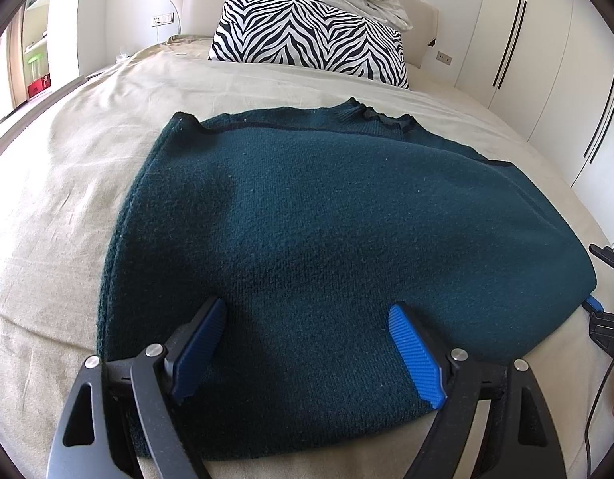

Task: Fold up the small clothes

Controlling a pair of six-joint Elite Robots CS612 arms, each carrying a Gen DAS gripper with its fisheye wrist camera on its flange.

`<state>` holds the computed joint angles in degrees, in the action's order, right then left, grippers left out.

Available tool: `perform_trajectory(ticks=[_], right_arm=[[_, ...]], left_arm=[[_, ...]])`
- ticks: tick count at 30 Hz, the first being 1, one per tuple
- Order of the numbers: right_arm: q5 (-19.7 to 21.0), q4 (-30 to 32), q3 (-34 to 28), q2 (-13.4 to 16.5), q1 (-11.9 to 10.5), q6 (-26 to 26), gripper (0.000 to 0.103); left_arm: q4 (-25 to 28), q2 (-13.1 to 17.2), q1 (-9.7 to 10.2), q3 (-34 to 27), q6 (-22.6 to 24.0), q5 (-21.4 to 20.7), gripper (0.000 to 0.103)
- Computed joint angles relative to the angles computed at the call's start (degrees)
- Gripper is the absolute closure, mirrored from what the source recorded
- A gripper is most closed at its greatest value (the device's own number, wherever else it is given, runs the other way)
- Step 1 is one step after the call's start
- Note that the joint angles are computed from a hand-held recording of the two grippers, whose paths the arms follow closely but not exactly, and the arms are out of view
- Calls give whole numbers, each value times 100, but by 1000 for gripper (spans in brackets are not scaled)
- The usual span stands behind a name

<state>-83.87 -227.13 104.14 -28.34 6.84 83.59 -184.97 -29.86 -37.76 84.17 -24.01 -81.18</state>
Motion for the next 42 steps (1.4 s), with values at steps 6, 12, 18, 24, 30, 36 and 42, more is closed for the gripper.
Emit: perform_trajectory(ticks=[6, 12, 18, 24, 30, 36, 42], right_arm=[[65, -650, -304, 274, -36, 241, 49], [-77, -698, -271, 309, -128, 110, 57], [525, -634, -512, 381, -172, -182, 58], [207, -19, -285, 139, -107, -536, 61], [-1248, 636, 338, -510, 34, -1989, 56], [-547, 1908, 104, -650, -82, -3856, 63], [-984, 2254, 88, -701, 14, -4323, 90]], left_arm=[[-11, 2, 3, -1, -8, -21, 18], [-31, 7, 5, 0, -4, -32, 17], [-62, 7, 6, 8, 5, -60, 16], [-67, 4, 8, 11, 5, -65, 16], [-75, 2, 10, 14, 8, -70, 16], [-486, 5, 81, 109, -161, -370, 15], [-688, 7, 99, 154, -241, -487, 15]])
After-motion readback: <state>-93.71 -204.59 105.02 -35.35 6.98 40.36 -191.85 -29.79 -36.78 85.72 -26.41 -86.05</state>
